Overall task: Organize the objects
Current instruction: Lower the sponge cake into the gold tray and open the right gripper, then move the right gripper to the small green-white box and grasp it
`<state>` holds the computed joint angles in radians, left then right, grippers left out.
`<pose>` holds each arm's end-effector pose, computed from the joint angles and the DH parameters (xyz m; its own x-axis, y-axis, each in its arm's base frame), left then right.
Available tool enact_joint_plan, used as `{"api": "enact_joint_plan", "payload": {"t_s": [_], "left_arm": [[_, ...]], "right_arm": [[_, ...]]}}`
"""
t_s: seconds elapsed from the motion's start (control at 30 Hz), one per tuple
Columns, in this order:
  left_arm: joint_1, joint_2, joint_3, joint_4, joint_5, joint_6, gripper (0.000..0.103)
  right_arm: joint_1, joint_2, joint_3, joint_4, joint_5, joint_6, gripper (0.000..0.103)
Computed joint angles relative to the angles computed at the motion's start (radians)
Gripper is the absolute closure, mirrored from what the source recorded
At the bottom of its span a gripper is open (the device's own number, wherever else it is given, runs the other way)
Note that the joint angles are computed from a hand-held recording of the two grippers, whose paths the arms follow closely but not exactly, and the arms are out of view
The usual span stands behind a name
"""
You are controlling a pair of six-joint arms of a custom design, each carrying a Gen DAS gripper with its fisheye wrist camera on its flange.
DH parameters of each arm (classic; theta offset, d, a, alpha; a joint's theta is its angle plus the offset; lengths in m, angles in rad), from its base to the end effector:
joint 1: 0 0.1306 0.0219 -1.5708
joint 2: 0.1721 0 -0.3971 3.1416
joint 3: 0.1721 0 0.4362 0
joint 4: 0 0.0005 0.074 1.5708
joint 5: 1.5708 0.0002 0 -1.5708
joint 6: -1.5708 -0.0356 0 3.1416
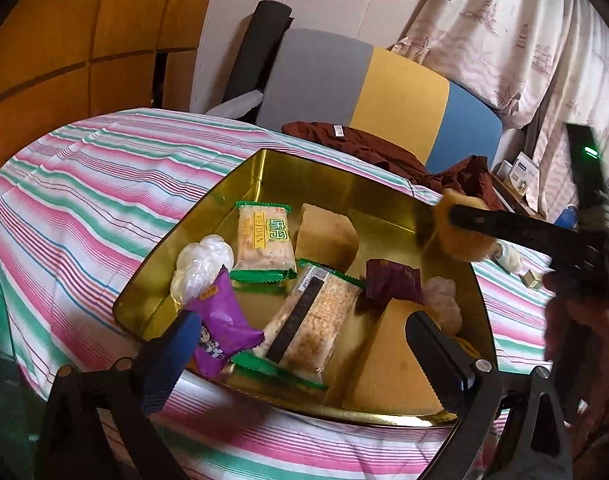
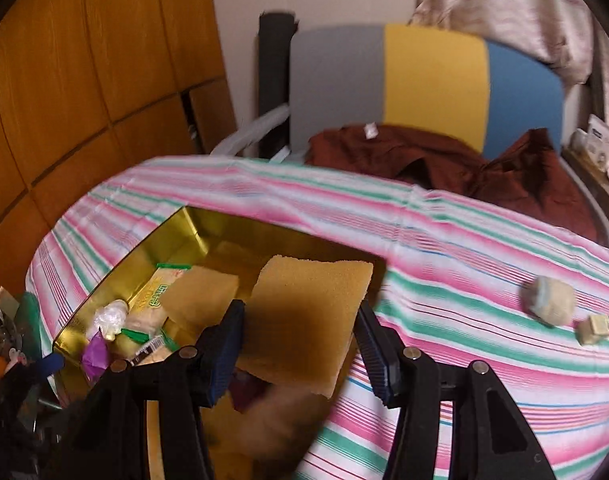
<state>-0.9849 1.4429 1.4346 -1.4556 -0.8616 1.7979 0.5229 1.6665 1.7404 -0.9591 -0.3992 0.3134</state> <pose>0.2907 -0.3901 0.4270 -0.3613 -0.6031 -0.7112 -0.6478 0.7109 -0.2738 0.5387 0.3259 0.4630 -0.4304 -0.5759 -0.6950 -0.8473 0.5233 0.0910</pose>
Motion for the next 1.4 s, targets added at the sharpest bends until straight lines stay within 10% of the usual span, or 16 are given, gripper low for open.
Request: {"api": "enact_joint_plan", "payload": {"t_s": [0.37,0.67,1.4], "left_arm": [[-0.003,-0.014,-0.010,-0.024,-0.006,0.050,0.000],[-0.004,-0.021,-0.017,-0.029,-0.005,0.063,0.000],[-0.020,0.028,0.033,-0.087,-0.021,0.083,0.000]], "right_arm": [[0.080,0.148,0.169,-0.140,0.148,-0.017,0.047],[0.090,0.234,0.261,-0.299,0.084,-0.073,0.043],[-0.095,-0.031,-0.051,0.030,-0.012,-0.241,0.038]]}}
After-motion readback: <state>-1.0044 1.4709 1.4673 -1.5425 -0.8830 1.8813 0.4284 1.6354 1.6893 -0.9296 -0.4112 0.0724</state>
